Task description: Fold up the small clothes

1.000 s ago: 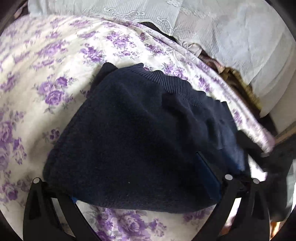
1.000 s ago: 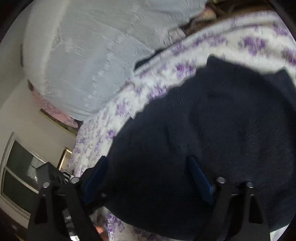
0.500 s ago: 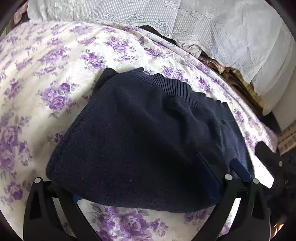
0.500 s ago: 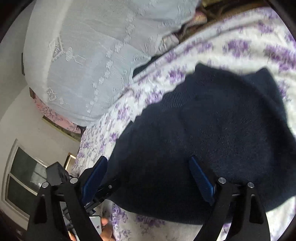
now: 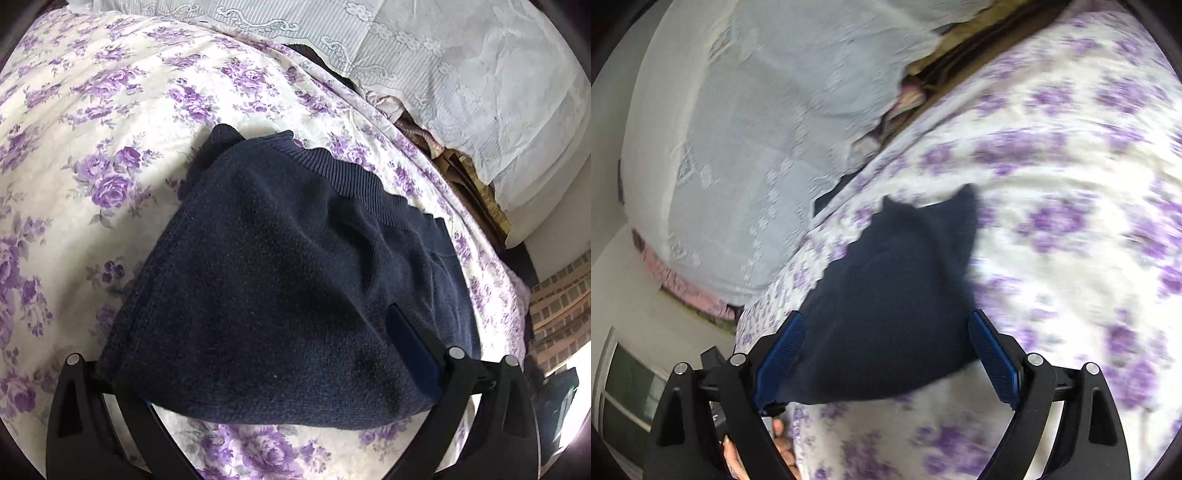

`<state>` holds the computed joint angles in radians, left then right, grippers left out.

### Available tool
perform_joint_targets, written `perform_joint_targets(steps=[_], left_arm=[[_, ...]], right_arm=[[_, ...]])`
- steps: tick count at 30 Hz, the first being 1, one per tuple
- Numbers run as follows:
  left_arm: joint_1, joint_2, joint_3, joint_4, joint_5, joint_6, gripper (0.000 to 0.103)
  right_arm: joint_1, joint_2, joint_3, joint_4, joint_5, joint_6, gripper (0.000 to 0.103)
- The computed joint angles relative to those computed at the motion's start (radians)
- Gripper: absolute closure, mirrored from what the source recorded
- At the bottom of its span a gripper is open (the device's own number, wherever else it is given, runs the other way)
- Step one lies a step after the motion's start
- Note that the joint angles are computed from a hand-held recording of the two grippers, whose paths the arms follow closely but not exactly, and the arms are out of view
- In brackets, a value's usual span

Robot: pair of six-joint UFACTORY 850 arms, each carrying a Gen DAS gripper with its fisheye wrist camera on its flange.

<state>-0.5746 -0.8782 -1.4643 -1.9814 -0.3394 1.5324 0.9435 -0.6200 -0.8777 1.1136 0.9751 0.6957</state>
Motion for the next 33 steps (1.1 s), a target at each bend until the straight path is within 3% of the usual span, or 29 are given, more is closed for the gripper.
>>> perform_joint_targets(steps=[2,4,7,11,15,18,19,20,22,24,26,28,30,31,33], left_arm=[[-0.013,0.008,0.002,-0.078,0.071,0.090,0.044],[-0.009,0.003,-0.004,-0.040,0.053,0.068,0.053],[-0.005,0.003,-0.003,-0.041,0.041,0.068,0.054],[0.001,0.004,0.001,-0.059,0.021,0.073,0.059],[0.003,-0.001,-0.002,-0.048,0.011,0.056,0.058],[0.005,-0.014,-0.016,-0.032,0.006,0.024,0.051],[0.009,-0.021,-0.024,-0.007,-0.008,-0.006,0.044],[0.012,-0.026,-0.031,0.006,-0.021,-0.020,0.039],[0.007,-0.031,-0.044,0.016,-0.010,-0.024,0.038],[-0.007,-0.025,-0.044,-0.020,0.039,0.034,0.050],[-0.008,-0.014,-0.030,-0.078,0.041,0.105,0.064],[-0.004,-0.003,-0.015,-0.134,0.028,0.163,0.071],[-0.002,0.003,-0.009,-0.142,0.022,0.174,0.073],[-0.004,0.007,-0.005,-0.148,0.023,0.185,0.074],[-0.017,0.021,0.006,-0.225,0.056,0.286,0.075]], right_arm=[[0.005,-0.005,0.005,0.039,0.004,0.004,0.013],[0.010,-0.004,0.010,0.046,0.014,0.015,0.013],[0.008,-0.002,-0.005,0.024,0.036,-0.018,0.013],[-0.042,-0.021,-0.080,-0.132,-0.007,-0.059,0.013],[-0.121,-0.087,-0.178,-0.440,-0.039,0.074,0.013],[-0.181,-0.159,-0.254,-0.661,-0.075,0.250,0.013],[-0.198,-0.179,-0.282,-0.710,-0.117,0.275,0.013],[-0.206,-0.192,-0.305,-0.728,-0.169,0.258,0.014],[-0.197,-0.184,-0.308,-0.697,-0.186,0.197,0.014],[-0.184,-0.161,-0.283,-0.667,-0.160,0.191,0.014],[-0.175,-0.140,-0.258,-0.662,-0.119,0.166,0.014],[-0.169,-0.127,-0.253,-0.615,-0.157,0.106,0.014],[-0.178,-0.140,-0.254,-0.584,-0.224,0.111,0.015],[-0.176,-0.137,-0.236,-0.578,-0.207,0.122,0.025],[-0.166,-0.105,-0.207,-0.541,-0.208,0.114,0.026]])
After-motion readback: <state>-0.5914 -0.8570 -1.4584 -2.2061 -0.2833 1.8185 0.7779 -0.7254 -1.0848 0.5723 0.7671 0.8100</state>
